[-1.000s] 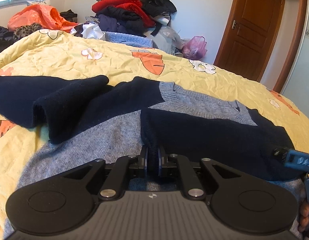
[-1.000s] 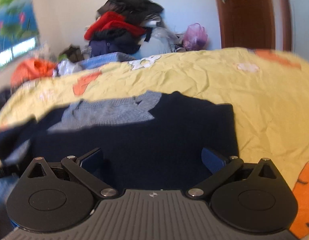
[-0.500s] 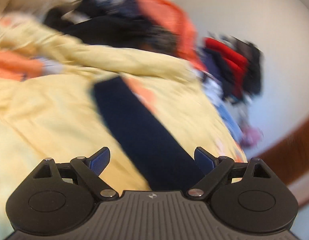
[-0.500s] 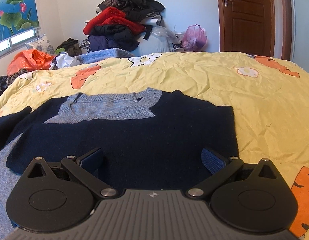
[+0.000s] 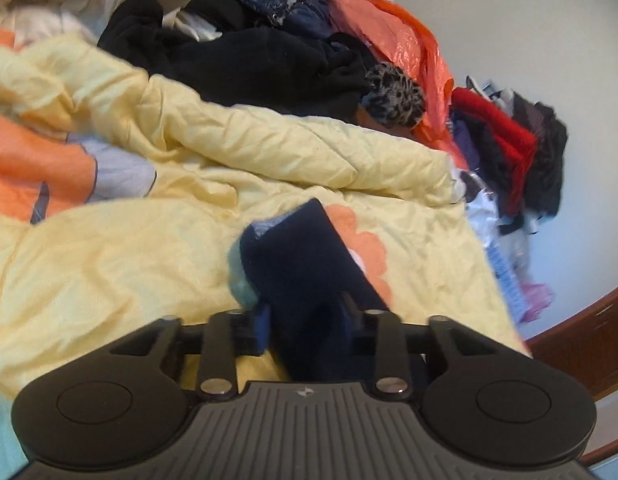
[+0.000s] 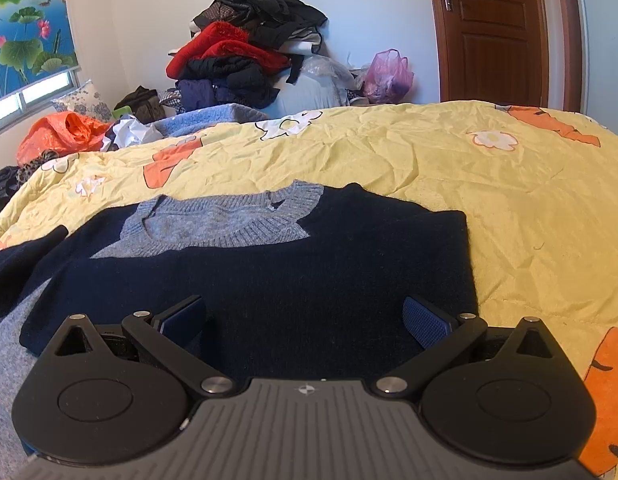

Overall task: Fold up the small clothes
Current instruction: 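Grasp the other navy sleeve with the left tool and fold it across the body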

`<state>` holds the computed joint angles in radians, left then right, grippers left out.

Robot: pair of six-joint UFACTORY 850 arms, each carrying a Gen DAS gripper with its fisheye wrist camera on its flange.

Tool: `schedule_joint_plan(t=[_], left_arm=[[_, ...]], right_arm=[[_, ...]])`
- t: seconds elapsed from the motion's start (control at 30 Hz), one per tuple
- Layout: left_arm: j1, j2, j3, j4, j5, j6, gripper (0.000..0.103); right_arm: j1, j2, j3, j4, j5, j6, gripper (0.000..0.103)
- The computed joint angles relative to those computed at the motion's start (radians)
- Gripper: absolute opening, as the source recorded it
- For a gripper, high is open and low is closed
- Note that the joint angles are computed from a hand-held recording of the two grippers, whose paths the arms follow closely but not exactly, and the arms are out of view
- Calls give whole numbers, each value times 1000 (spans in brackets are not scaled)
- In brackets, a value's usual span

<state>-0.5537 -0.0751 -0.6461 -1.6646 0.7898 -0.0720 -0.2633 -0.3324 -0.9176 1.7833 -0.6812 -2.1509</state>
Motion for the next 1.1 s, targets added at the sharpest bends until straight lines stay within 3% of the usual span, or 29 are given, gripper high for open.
schedule_joint_plan(t=[0.03, 0.07, 0.13, 0.23, 0.33, 0.43, 0.5, 0.6, 0.7, 0.77, 0.8, 0.87, 0.9, 0.93, 0.97, 1.03, 1.1], left_arm=[[4, -15, -22, -48, 11, 71, 14], [8, -27, -42, -102, 18, 146, 10], [6, -50, -83, -191, 44, 270, 5], [-51, -91, -171, -278, 196, 387, 4], [-145, -137, -279, -196, 316, 455, 4], [-241, -285, -480, -95, 398, 732, 4], [-297, -398, -613, -14, 370, 930, 4], [-348, -551, -787, 23, 220, 1158, 4], [-358, -653, -911, -78, 79, 1330, 5], [-360, -703, -962, -147, 69, 1454, 5], [-377, -716, -966, -119, 126, 1461, 8], [-393, -695, -936, -100, 141, 1487, 21], [-400, -671, -905, -88, 136, 1472, 44], [-411, -648, -873, -63, 138, 1428, 83], [-425, -623, -831, -28, 156, 1360, 100], [-462, -580, -758, 38, 211, 1208, 103], [-476, -534, -700, 20, 185, 1128, 103]], right_arm=[[0, 0, 0, -1, -1, 3, 103], [-1, -1, -1, -1, -3, 4, 103], [-2, -1, -1, -2, -6, 6, 103], [-3, -1, 0, -2, -9, 7, 103], [-5, -1, -1, -4, -14, 14, 103], [-6, -2, -1, -5, -16, 15, 103], [-8, -2, -2, -7, -22, 21, 103], [-13, -5, -3, -10, -33, 30, 103], [-16, -8, -6, -15, -42, 40, 103], [-18, -10, -7, -17, -48, 45, 103], [-19, -11, -7, -18, -50, 48, 103], [-20, -11, -7, -18, -54, 50, 103], [-20, -10, -6, -17, -55, 51, 103], [-20, -10, -5, -16, -55, 50, 103], [-20, -10, -5, -16, -56, 50, 103], [-20, -10, -5, -16, -56, 51, 103], [-20, -9, -5, -16, -54, 48, 103]])
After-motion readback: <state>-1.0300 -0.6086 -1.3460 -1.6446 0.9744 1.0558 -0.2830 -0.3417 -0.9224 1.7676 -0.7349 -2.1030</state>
